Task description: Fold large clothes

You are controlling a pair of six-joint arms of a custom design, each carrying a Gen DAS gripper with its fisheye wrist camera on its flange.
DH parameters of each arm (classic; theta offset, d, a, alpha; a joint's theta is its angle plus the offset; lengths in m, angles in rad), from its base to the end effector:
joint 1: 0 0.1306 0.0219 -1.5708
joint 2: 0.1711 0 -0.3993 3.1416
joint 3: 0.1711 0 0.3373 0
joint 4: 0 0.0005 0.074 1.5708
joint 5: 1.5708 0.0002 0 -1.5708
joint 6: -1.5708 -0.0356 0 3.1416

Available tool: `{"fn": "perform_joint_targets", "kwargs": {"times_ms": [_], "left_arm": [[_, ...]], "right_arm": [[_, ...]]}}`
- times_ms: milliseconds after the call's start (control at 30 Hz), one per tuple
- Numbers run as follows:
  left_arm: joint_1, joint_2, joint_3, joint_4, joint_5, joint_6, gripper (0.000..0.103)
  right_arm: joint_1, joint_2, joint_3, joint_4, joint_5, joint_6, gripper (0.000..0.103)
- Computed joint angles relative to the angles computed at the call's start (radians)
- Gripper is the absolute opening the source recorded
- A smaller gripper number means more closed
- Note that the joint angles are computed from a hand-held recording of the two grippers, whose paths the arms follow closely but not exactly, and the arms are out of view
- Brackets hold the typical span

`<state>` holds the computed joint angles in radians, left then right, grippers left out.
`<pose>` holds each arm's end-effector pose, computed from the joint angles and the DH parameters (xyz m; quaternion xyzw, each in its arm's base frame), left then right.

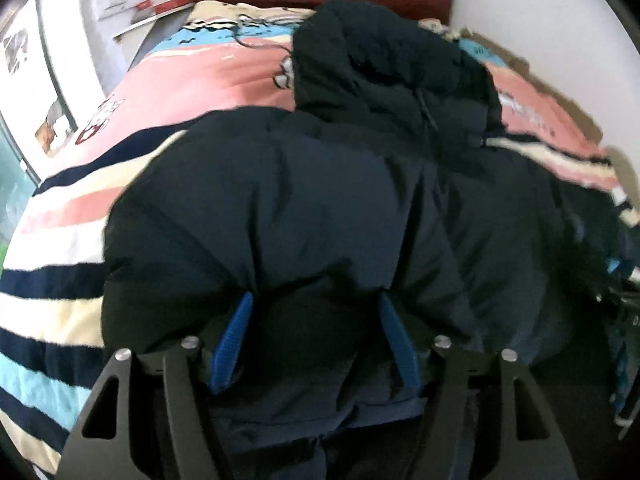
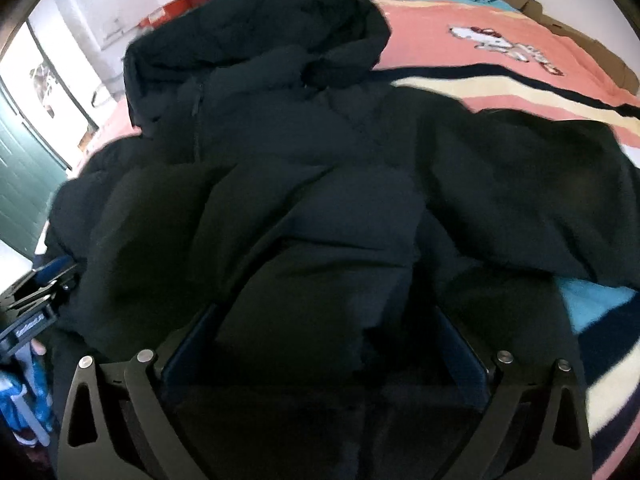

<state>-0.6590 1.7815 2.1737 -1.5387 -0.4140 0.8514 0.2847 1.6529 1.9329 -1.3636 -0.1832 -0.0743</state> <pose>0.4244 -0.3112 0.5328 -0.1350 0.9481 0.0050 0.2878 0.4753 0.1453 0.5140 -0.1234 0.9588 0.1302 0.2205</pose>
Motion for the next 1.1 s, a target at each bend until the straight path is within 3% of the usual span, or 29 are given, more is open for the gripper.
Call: {"fn": "perform_joint_targets", "kwargs": {"times_ms": [100,267,433,600,700,800,867,1000,1100], "left_arm": [[-0.009,-0.05,-0.035,0.033,-0.059,0.04,0.063],[-0.013,-0.098,-0.033,0.034,-0.123,0.07,0.063],[-0.032,-0.131,-0.03,0.016,-0.149,0.081,0.063],[-0.06,-0.154,-0.074,0.031,-0.131,0.124,0.063],[-0.072,-0.156,-0.095,0.053,-0.113,0.147,0.063],[-0.086,-0.144,-0.086,0.054,-0.101,0.159,0.063],[-0.093,-0.135,-0.074,0.047,-0.096,0.162,0.063],[-0.103,-0.125,-0.057,0.04,-0.087,0.165,0.063],[-0.107,-0.122,-0.05,0.039,-0.087,0.172,0.063]], "right_arm": [[-0.064,-0.058,-0.041,0.034,-0.062,-0.027,0.101],[-0.26,-0.144,-0.11,0.062,-0.135,-0.051,0.101],[-0.465,-0.129,-0.049,0.071,-0.085,0.013,0.101],[-0.663,0.017,0.183,0.044,-0.006,-0.012,0.101],[-0.741,0.129,0.34,-0.02,0.005,-0.053,0.1],[-0.788,0.241,0.492,-0.112,-0.005,-0.065,0.1],[-0.819,0.323,0.603,-0.187,-0.074,-0.087,0.1],[-0.834,0.399,0.687,-0.245,-0.107,-0.121,0.099],[-0.823,0.402,0.667,-0.239,-0.101,-0.113,0.098]]}}
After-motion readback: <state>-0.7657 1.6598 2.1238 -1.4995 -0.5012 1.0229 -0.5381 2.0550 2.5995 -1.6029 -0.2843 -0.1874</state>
